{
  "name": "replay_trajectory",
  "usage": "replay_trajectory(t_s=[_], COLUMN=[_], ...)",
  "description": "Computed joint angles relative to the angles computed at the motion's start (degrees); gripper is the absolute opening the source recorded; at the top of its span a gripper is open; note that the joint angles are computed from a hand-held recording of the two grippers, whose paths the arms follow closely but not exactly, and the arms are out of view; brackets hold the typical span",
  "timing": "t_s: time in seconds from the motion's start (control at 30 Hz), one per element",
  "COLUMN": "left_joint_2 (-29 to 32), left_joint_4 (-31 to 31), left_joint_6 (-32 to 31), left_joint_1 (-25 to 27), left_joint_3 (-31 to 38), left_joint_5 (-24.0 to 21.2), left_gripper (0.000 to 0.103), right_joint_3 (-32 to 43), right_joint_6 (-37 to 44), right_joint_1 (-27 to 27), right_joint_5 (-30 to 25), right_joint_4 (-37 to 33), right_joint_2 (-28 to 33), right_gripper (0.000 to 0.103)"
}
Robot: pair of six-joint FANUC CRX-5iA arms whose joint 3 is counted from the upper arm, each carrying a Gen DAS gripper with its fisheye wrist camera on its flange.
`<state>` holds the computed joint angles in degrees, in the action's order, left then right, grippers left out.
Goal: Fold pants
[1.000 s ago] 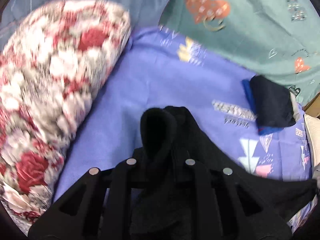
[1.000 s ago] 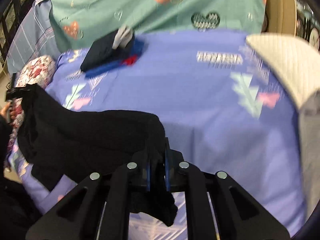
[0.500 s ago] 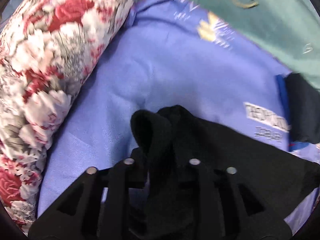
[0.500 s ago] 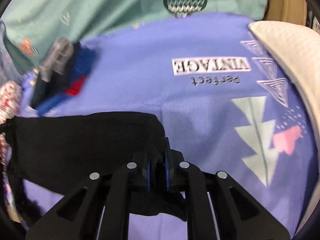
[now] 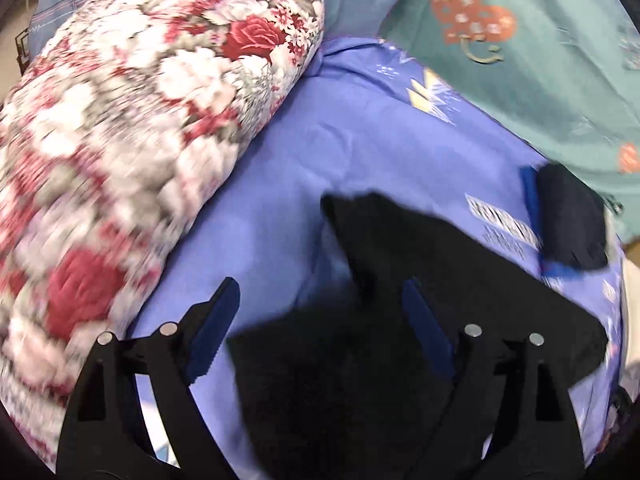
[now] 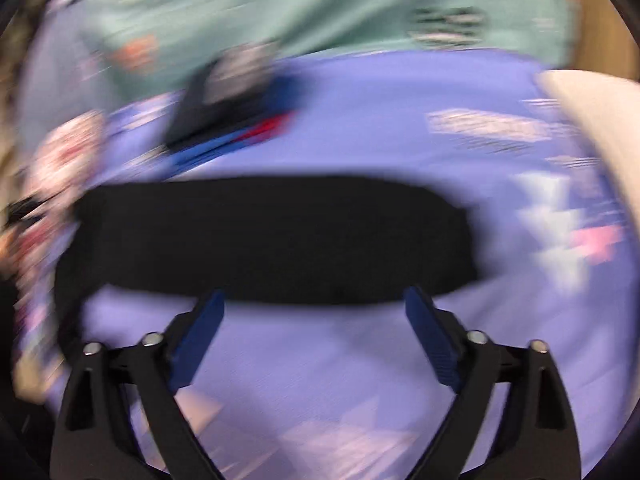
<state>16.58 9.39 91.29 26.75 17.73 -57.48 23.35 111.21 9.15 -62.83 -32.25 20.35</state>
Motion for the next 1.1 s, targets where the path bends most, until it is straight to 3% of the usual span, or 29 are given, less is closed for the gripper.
replay_trajectory(t_s=[0.1, 0.2, 0.3, 0.47, 0.53, 0.57, 0.8, 0.87, 0.93, 1.0, 1.07, 1.1], left_joint_2=[-7.18, -12.92, -16.25, -15.06, -14.25, -14.16, -13.65, -13.36, -12.63, -11.47, -10.07, -9.71], left_joint_4=[4.19, 8.65, 10.95, 14.61, 15.3, 14.71, 18.88, 19.37, 19.57, 20.23, 19.49, 18.48], left_joint_6=[-2.54, -6.31, -8.19, -8.27, -8.04, -7.46, -9.36, -9.43, -8.34, -7.52, -6.04, -5.28], left_joint_1=[2.24, 4.08, 4.99, 6.05, 5.79, 5.33, 4.25, 4.27, 3.89, 3.88, 3.48, 3.1], left_joint_3=[-9.81, -19.77, -27.09, -33.2, -33.67, -33.59, -34.27, -33.93, -33.22, -32.73, -31.55, -30.94], left_joint_5=[1.6, 3.05, 4.35, 5.52, 5.64, 6.37, 9.1, 9.01, 9.71, 9.87, 10.63, 11.36], left_gripper=[0.087, 0.087, 0.087, 0.087, 0.087, 0.088, 0.088, 0.088, 0.088, 0.089, 0.091, 0.091], right_joint_3=[-3.86, -8.01, -10.36, -11.12, -9.65, -7.94, -10.42, -11.86, -13.06, -13.4, -12.32, -13.82], right_joint_6=[7.94, 12.02, 13.5, 8.04, 6.31, 5.44, 9.33, 11.82, 12.97, 11.6, 7.38, 4.92], right_joint_1=[1.34, 5.28, 9.1, 14.32, 14.96, 13.89, 3.05, -0.55, -3.67, -4.05, -2.95, -1.62], right_joint_5=[-7.31, -10.26, -8.99, -4.05, -4.97, -7.35, -1.84, 1.65, 4.9, 6.76, 3.89, 5.17], right_joint_4=[-8.69, -10.64, -9.52, -6.66, -5.55, -7.35, -19.72, -22.3, -24.29, -20.4, -13.7, -10.05], right_joint_2=[-2.78, -4.56, -4.81, -3.66, -2.55, -1.56, -10.87, -15.37, -19.24, -21.21, -20.16, -20.35], right_gripper=[0.094, 0.094, 0.094, 0.091, 0.045, 0.008, 0.006, 0.0, 0.0, 0.003, 0.042, 0.08])
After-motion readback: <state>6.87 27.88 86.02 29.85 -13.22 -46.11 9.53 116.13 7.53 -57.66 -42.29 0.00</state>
